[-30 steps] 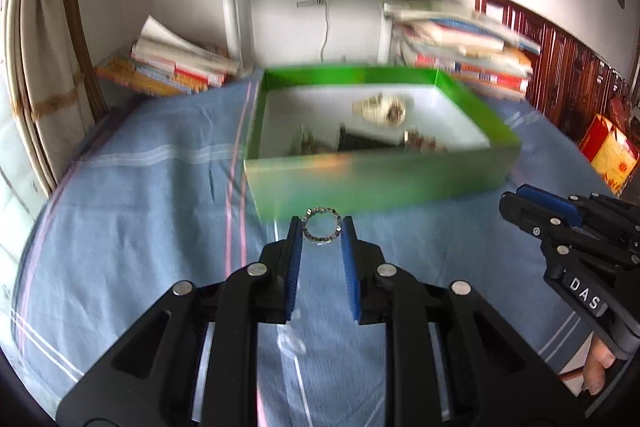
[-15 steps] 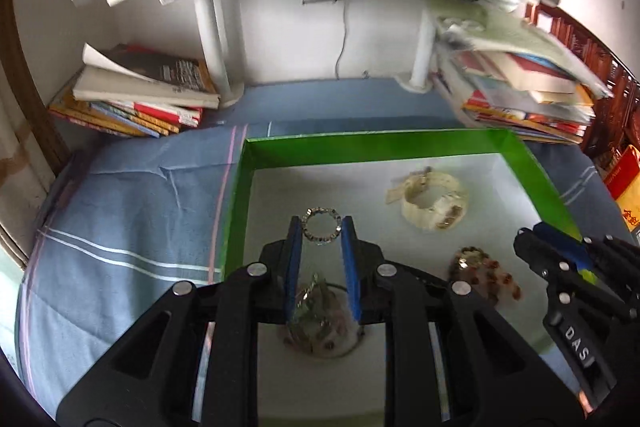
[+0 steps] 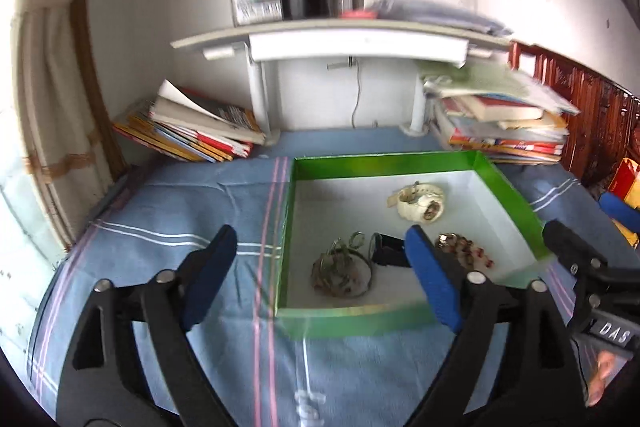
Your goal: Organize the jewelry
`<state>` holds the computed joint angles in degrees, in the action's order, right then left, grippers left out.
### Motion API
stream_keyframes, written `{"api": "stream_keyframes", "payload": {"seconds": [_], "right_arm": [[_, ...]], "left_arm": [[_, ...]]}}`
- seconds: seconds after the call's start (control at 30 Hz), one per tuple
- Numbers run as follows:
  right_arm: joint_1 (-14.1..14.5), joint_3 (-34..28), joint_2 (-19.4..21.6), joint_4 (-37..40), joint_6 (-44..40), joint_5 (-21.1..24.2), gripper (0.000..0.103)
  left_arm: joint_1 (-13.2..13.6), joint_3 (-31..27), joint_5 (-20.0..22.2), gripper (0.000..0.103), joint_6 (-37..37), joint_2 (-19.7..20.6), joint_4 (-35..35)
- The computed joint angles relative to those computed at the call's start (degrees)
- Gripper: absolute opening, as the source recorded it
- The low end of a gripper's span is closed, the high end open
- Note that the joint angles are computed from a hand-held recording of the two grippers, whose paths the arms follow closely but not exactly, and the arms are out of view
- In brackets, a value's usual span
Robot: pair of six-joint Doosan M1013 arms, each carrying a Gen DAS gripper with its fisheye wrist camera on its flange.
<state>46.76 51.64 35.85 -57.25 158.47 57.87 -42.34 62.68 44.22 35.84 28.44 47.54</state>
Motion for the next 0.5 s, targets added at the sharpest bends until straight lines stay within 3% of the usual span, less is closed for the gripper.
{"api": "stream_keyframes", "payload": {"seconds": [0.13, 0.3, 0.5], "right_arm": [[2.24, 3.72, -2.48, -5.02, 2.52, 2.15, 0.100], [3.58, 8.17, -5.20, -7.55, 7.53, 1.39, 0.100], [4.43, 7.72, -4.83, -7.10, 6.41, 1.33, 0.100]], "left_arm": [[-2.80, 8.85, -0.58, 0.099, -14.35, -5.17, 13.19], [-3.94, 12.95, -1.29, 0.099, -14.93, -8.24, 14.15], [-4.42, 14.36, -2.03, 0.099, -17.58, -9.40, 16.36]]}}
